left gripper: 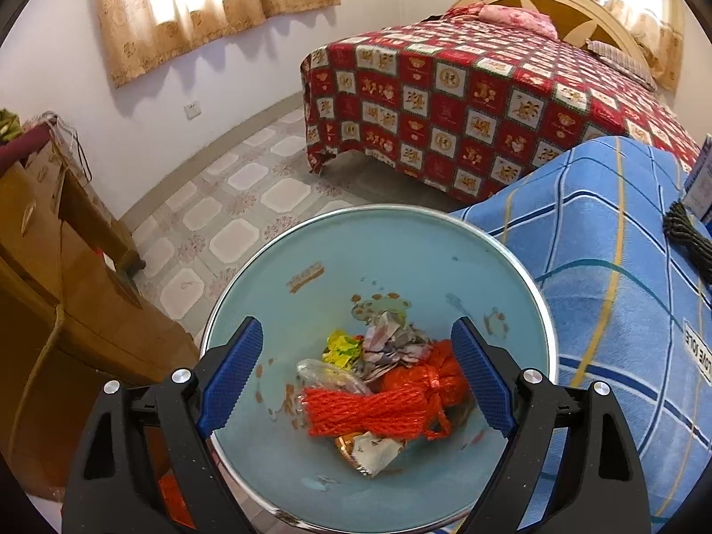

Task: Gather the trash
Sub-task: 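Grasp the purple wrapper with the right gripper while the left gripper grasps the black scrubber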

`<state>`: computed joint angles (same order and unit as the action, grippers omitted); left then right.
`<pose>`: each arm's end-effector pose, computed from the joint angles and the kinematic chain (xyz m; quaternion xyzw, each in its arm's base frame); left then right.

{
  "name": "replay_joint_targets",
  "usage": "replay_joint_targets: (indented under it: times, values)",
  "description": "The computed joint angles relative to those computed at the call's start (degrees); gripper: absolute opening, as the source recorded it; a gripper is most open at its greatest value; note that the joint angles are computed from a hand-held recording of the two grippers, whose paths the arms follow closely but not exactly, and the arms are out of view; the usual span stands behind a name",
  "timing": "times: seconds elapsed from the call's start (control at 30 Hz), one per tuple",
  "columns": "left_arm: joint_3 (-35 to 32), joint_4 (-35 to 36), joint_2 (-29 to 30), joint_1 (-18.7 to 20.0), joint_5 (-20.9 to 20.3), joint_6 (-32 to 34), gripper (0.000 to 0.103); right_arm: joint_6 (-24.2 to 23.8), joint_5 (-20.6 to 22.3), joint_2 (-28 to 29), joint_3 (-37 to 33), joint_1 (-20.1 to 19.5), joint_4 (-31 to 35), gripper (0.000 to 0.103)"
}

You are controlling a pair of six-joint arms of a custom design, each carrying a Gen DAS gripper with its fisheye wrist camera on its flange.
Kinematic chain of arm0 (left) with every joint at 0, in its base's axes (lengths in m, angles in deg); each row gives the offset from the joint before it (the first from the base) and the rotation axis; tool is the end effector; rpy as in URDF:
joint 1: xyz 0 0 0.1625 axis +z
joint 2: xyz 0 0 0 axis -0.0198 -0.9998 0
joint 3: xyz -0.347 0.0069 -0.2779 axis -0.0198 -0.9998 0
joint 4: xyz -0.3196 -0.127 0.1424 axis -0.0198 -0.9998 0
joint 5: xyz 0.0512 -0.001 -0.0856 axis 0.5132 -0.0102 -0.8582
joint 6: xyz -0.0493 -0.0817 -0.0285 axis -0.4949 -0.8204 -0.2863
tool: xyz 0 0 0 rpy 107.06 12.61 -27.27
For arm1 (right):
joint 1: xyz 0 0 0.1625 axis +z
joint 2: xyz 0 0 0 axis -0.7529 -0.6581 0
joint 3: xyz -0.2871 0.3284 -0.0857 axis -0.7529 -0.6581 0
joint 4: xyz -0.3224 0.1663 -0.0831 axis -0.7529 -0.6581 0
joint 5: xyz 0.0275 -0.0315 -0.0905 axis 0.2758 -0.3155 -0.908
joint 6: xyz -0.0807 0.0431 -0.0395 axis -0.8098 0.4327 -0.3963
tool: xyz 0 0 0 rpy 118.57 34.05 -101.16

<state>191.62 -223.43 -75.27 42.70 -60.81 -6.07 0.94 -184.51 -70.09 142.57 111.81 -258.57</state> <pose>-0.1744 -0.4514 0.0126 0.0834 0.8443 -0.3103 0.4289 -0.0848 -0.3721 0.2618 0.0082 -0.8043 0.3638 0.4698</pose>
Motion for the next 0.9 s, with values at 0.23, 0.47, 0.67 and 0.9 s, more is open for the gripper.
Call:
replay_joint_targets:
  times: [0.23,0.47,0.67,0.9]
  values:
    - [-3.92,1.82,2.97,-3.01,0.27,0.02,0.086,8.47,3.83,0.07,-4.23,5.56,7.52,0.082]
    - [-7.77,-0.33,5.68,-3.17,-1.34,3.92,0.086,13.8,-5.22,3.16,-15.42,10.82,22.39,0.08]
    - [-10.77,-3.91,8.81,-4.13,-3.89,9.63,0.086,16.01,0.51,-1.7,-13.1,6.23,32.05,0.049]
    - [-15.58,-2.94,12.05,-5.65,-5.42,12.72,0.086,11.74,7.47,-3.53,-10.11,2.83,29.65,0.027]
